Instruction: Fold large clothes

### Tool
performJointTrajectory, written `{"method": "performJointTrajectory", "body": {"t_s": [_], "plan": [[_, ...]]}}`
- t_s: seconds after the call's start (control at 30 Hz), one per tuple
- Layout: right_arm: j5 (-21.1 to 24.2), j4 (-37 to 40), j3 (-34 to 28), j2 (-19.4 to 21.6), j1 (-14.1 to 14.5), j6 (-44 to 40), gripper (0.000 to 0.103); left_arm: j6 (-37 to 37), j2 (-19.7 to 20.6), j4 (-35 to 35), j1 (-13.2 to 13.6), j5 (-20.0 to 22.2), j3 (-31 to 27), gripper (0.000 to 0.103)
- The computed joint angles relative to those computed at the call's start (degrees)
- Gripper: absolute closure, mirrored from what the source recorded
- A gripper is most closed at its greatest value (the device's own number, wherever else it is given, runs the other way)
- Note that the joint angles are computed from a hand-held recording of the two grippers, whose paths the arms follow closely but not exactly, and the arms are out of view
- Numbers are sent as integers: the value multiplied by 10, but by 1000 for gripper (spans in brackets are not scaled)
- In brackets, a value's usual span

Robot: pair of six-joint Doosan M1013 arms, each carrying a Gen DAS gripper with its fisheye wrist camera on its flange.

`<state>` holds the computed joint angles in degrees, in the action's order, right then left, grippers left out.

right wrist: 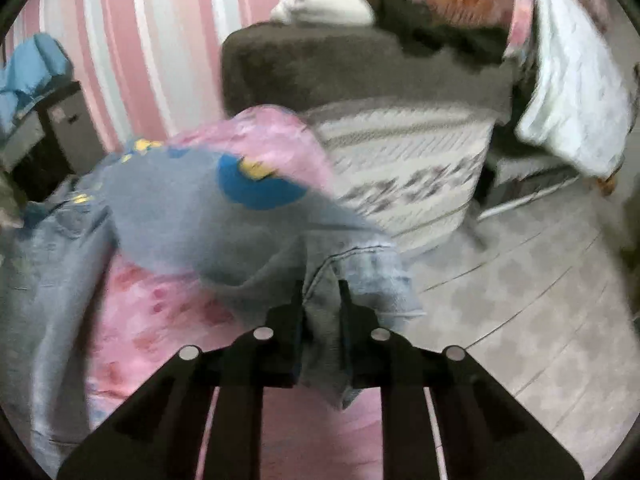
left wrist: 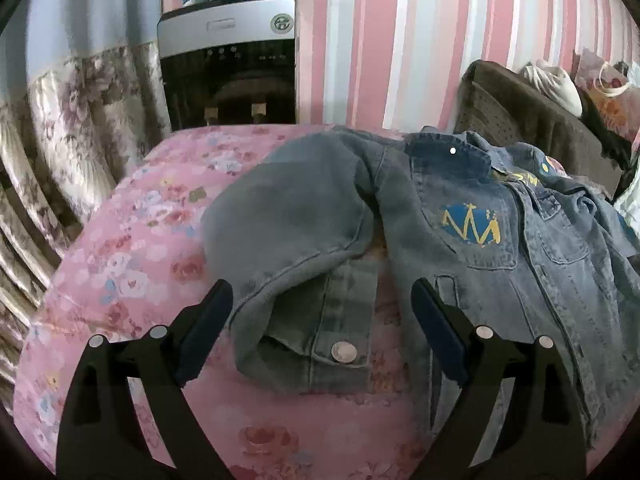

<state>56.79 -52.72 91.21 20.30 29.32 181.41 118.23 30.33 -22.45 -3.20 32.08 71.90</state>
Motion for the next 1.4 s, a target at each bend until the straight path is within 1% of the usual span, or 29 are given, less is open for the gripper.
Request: {"method": "performJointTrajectory", "body": {"t_s": [0.03, 0.07, 0.1, 0.13, 0.17, 0.2, 0.27, 0.33, 0.43, 0.6, 0.63, 0.73, 0.8, 0.83, 0.87, 0.9, 0.93, 1.0, 1.03, 1.1, 1.13, 1.17, 1.2, 1.23, 1.27, 1.3, 1.33, 1.4], "plan": [[55, -24, -1, -1, 1, 6, 89, 0, -1, 3, -1, -2, 0, 13], [93, -36, 1, -5, -2, 12, 89, 0, -1, 5, -2, -5, -1, 13], [112, -38, 4, -8, -7, 16, 89, 0, -2, 8, -3, -8, -2, 13], [124, -32, 11, -16, -18, 16, 89, -1, -1, 11, -4, -8, -5, 13], [125, -27, 11, -19, -23, 8, 89, 0, 0, 13, -4, -6, -8, 13], [119, -28, 8, -20, -26, -5, 89, 1, 1, 14, -5, -5, -12, 12], [108, -36, -3, -20, -22, -10, 89, 7, 3, 13, -7, -4, -17, 12], [79, -46, -5, -26, -18, 8, 89, 12, 5, 9, -9, -1, -22, 12], [22, -70, -11, -34, -12, 37, 89, 20, 10, -3, -13, 9, -31, 11], [-50, -96, -78, 0, 5, 16, 89, 44, 14, -27, -23, 14, -38, 11], [-69, -89, -103, 16, 6, -4, 89, 49, 16, -32, -26, 15, -41, 10], [-95, -54, -167, 59, 8, -66, 89, 58, 22, -44, -31, 22, -54, 9], [-118, -4, -226, 100, 8, -132, 89, 57, 30, -48, -35, 30, -68, 9], [-121, 15, -248, 115, 8, -156, 89, 57, 33, -48, -36, 36, -76, 9], [-122, 50, -287, 140, 9, -203, 88, 57, 37, -50, -36, 40, -82, 9], [-122, 78, -321, 161, 11, -240, 88, 57, 39, -50, -37, 41, -87, 9], [-114, 113, -371, 191, 14, -292, 88, 52, 45, -48, -38, 48, -98, 9], [-99, 156, -443, 233, 20, -357, 88, 44, 51, -47, -38, 53, -110, 9], [-86, 187, -501, 265, 23, -402, 89, 38, 56, -46, -38, 58, -119, 9], [-67, 223, -575, 307, 26, -457, 88, 25, 63, -39, -38, 62, -131, 9], [-55, 247, -618, 331, 27, -488, 85, 17, 68, -35, -38, 67, -139, 9], [-37, 284, -672, 361, 27, -528, 79, 9, 71, -31, -38, 72, -145, 9], [-23, 319, -713, 384, 26, -558, 71, 5, 74, -27, -38, 75, -148, 9], [-4, 352, -757, 409, 24, -582, 49, -1, 78, -20, -39, 83, -154, 9], [3, 369, -777, 423, 24, -591, 35, -6, 80, -13, -40, 84, -156, 9], [-3, 370, -773, 422, 26, -586, 33, -8, 81, -11, -39, 85, -156, 9], [-20, 365, -745, 408, 28, -578, 33, -12, 83, -10, -39, 91, -159, 9], [-88, 344, -651, 361, 32, -552, 31, -15, 86, -18, -39, 100, -162, 9]]}}
